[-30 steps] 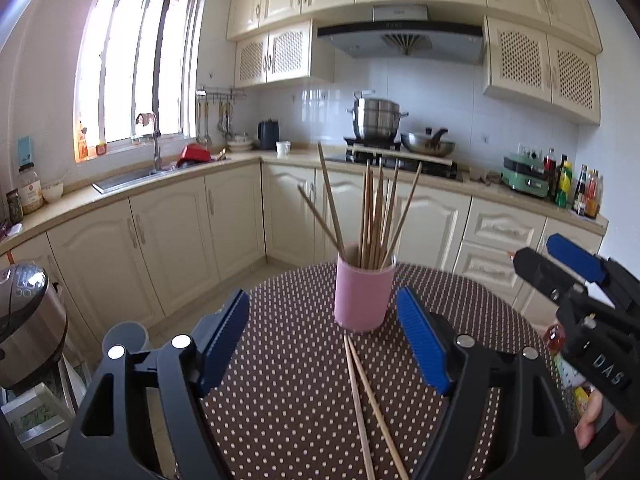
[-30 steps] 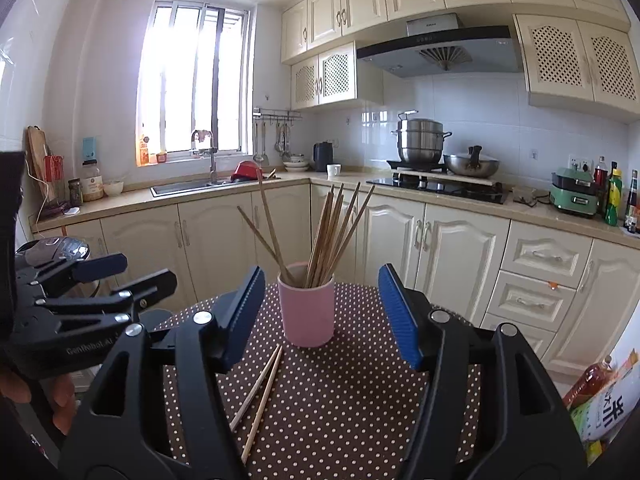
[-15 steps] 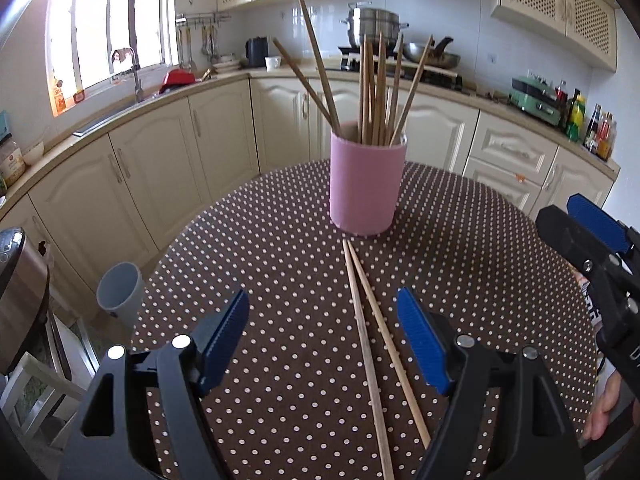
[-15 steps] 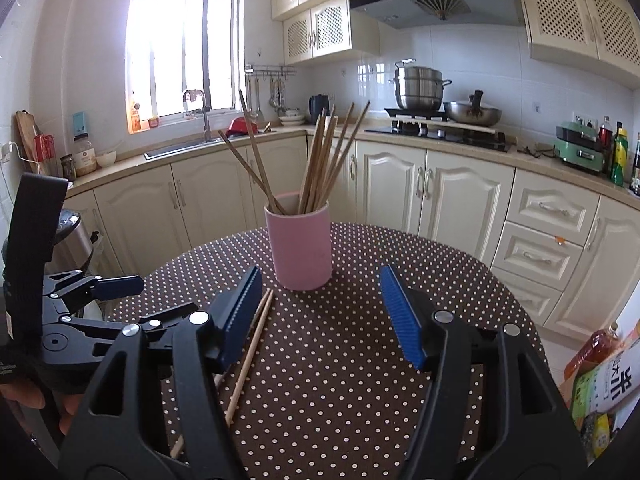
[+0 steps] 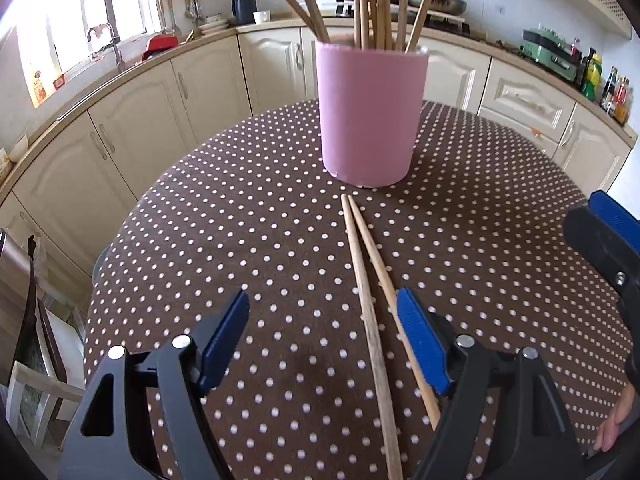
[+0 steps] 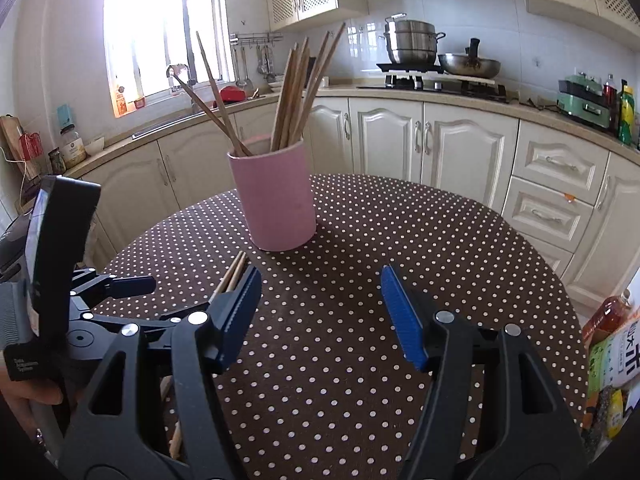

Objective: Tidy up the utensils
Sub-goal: 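Lower both open grippers toward the last two loose chopsticks on the table, then close the left gripper on a chopstick while the right gripper grasps the other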

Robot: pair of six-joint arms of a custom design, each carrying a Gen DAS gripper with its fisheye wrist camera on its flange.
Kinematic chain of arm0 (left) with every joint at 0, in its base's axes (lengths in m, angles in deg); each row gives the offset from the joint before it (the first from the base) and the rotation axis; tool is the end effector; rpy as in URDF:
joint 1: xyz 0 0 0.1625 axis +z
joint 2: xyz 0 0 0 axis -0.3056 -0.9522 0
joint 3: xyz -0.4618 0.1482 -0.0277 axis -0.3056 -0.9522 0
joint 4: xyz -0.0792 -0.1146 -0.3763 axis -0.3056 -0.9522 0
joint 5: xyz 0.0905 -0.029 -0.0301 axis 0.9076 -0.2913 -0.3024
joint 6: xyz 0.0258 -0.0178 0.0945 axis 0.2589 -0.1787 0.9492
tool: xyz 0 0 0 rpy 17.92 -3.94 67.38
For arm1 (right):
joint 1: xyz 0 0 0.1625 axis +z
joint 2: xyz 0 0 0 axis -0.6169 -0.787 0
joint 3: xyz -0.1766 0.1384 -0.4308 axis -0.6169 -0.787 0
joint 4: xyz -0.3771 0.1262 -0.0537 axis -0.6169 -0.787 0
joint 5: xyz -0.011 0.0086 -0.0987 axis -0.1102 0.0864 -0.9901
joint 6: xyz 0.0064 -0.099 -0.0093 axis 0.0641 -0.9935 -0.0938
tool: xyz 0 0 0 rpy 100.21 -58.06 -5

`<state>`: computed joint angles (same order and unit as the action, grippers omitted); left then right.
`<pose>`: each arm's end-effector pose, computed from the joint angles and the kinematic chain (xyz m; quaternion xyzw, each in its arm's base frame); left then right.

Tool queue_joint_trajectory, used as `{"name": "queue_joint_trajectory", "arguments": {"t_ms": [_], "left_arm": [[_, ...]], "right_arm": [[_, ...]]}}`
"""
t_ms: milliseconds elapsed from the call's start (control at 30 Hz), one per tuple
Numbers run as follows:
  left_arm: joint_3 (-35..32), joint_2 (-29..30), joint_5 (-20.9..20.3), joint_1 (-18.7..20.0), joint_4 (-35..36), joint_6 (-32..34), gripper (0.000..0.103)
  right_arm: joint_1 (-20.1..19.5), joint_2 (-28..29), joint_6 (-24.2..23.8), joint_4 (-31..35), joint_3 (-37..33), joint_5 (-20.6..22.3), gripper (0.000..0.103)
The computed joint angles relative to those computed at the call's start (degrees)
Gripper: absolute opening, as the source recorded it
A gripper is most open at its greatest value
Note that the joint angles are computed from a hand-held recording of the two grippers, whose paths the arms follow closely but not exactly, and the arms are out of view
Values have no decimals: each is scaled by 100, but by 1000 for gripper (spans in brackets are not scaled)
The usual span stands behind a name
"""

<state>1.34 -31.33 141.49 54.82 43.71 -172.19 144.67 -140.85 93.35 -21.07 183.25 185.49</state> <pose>-0.3322 -0.4860 -0.0044 0.4513 0.8446 -0.1473 0.2476 0.1577 -0.3426 0.2354 -0.0307 -0.7533 0.5365 0.3792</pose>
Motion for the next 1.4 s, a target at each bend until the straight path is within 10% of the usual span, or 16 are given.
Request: {"name": "queue_joint_trajectory", "arguments": {"t_ms": [400, 600, 1233, 1400], "left_arm": [[-833, 463, -41, 160, 565, 54, 57], [-1522, 760, 229, 243, 1124, 77, 10], [-751, -278, 110, 389, 312, 49, 6], [-475, -516, 111, 400, 125, 55, 6]], "right_arm": [[-304, -33, 382, 485, -135, -395, 62], [-366, -1, 523, 752, -254, -469, 62], [-488, 1032, 1761, 2975, -1590, -980, 62], [-497, 1553, 2029, 3840, -2231, -988, 33]]}}
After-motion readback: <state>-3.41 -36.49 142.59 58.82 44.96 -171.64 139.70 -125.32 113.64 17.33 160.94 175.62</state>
